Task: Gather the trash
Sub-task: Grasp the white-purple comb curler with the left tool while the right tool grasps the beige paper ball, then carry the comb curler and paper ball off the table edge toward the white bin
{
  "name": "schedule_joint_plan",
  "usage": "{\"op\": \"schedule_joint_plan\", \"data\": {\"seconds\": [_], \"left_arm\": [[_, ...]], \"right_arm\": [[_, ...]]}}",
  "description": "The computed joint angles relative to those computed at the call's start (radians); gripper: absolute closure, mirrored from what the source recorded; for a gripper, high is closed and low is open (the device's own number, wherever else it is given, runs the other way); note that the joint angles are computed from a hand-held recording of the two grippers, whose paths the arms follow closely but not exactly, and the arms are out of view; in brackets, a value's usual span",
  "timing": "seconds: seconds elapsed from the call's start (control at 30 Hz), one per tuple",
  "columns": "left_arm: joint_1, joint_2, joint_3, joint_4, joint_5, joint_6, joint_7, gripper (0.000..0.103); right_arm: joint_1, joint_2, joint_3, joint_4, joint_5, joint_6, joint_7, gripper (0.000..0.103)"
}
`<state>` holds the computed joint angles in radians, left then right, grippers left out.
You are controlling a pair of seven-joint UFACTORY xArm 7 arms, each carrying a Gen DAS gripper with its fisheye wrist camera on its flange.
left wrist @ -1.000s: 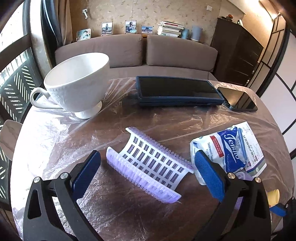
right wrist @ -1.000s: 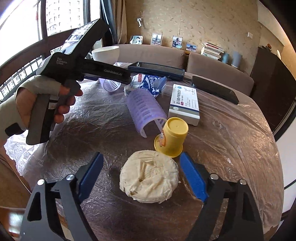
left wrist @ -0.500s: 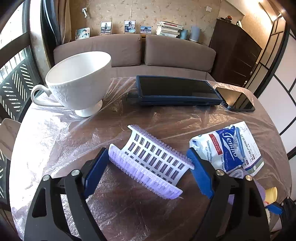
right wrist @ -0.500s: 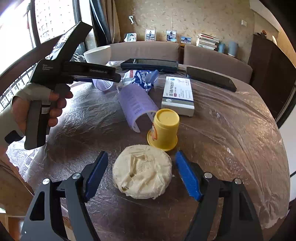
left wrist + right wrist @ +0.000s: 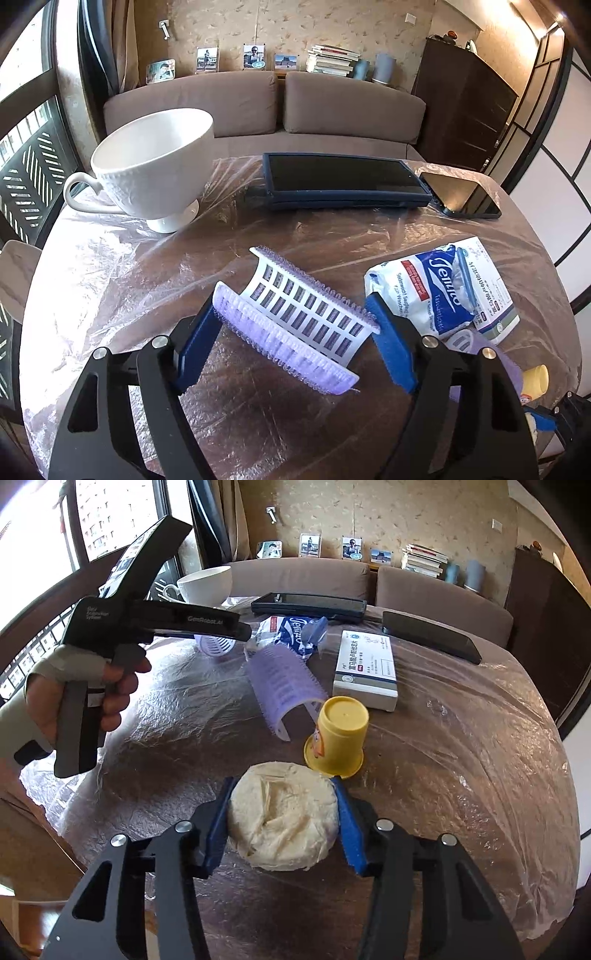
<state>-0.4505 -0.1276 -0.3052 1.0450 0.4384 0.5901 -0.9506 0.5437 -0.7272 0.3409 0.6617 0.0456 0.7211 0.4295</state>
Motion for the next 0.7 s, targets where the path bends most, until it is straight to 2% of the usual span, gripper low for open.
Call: {"op": "schedule_joint_plan", "data": {"seconds": [0.7], "left_arm": [[-0.002, -0.117, -0.044, -0.074, -0.074, 0.015, -0.009, 0.024]], "right_arm": [[-0.013, -0.042, -0.031, 0.020, 0.043, 0.070, -0.005, 0.053]]}}
